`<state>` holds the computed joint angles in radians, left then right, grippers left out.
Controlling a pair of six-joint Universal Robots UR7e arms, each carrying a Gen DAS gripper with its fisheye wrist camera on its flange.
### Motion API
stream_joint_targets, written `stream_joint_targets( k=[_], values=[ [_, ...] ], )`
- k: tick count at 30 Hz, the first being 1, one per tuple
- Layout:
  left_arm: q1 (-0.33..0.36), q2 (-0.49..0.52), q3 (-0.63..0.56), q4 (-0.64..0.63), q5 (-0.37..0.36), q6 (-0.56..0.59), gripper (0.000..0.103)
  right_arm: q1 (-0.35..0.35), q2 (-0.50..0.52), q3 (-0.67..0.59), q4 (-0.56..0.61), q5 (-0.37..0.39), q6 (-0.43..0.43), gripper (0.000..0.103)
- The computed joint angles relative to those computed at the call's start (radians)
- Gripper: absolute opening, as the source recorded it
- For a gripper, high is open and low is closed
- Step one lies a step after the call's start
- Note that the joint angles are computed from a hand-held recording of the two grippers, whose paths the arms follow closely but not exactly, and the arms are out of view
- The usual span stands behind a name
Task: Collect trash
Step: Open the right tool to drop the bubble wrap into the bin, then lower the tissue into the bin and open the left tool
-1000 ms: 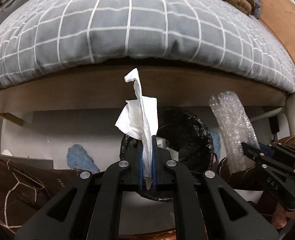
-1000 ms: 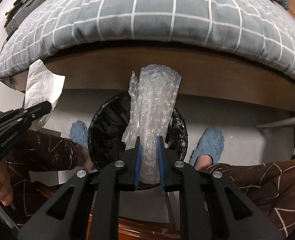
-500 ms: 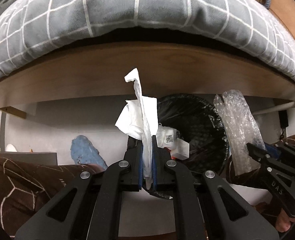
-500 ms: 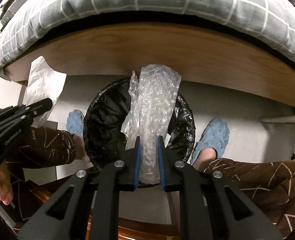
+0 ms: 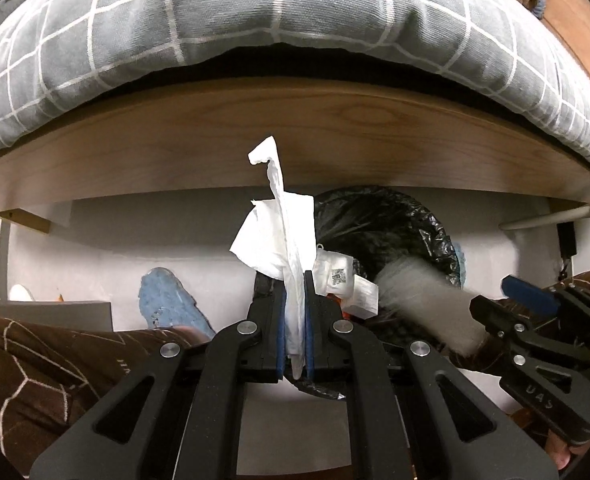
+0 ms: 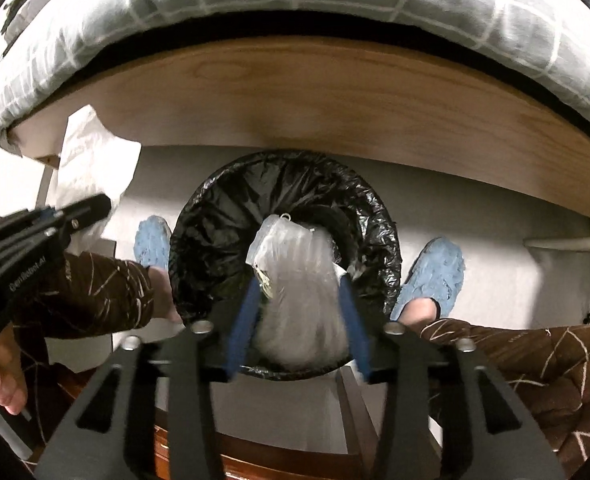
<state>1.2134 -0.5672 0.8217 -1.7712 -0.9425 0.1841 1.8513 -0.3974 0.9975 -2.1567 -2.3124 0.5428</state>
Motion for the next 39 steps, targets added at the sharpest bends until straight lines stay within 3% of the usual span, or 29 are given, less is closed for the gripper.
stream_joint_targets(
  k=[3,13,25,34,39],
  values=[
    [0.000,0.001,0.006,-0.007,-0.011,0.013,0.006,0.003,-0.023,0.038,-0.029,-0.034,0.025,0.065],
    [-0.015,-0.011,0.058,-0.018,-0.051,0.017,0.007,-0.004,-0.122,0.193,-0.135,-0.136,0.110,0.088],
    [-0.037,-0.027,0.112,-0.026,-0.093,-0.017,0.007,0.013,-0.159,0.240,-0.180,-0.269,0.080,0.091],
    [-0.056,-0.035,0.167,-0.048,-0.094,0.020,0.007,0.013,-0.170,0.254,-0.212,-0.269,0.074,0.091],
    [-0.062,-0.045,0.183,-0.077,-0.079,0.034,0.019,0.015,-0.165,0.246,-0.200,-0.269,0.075,0.091]
  ],
)
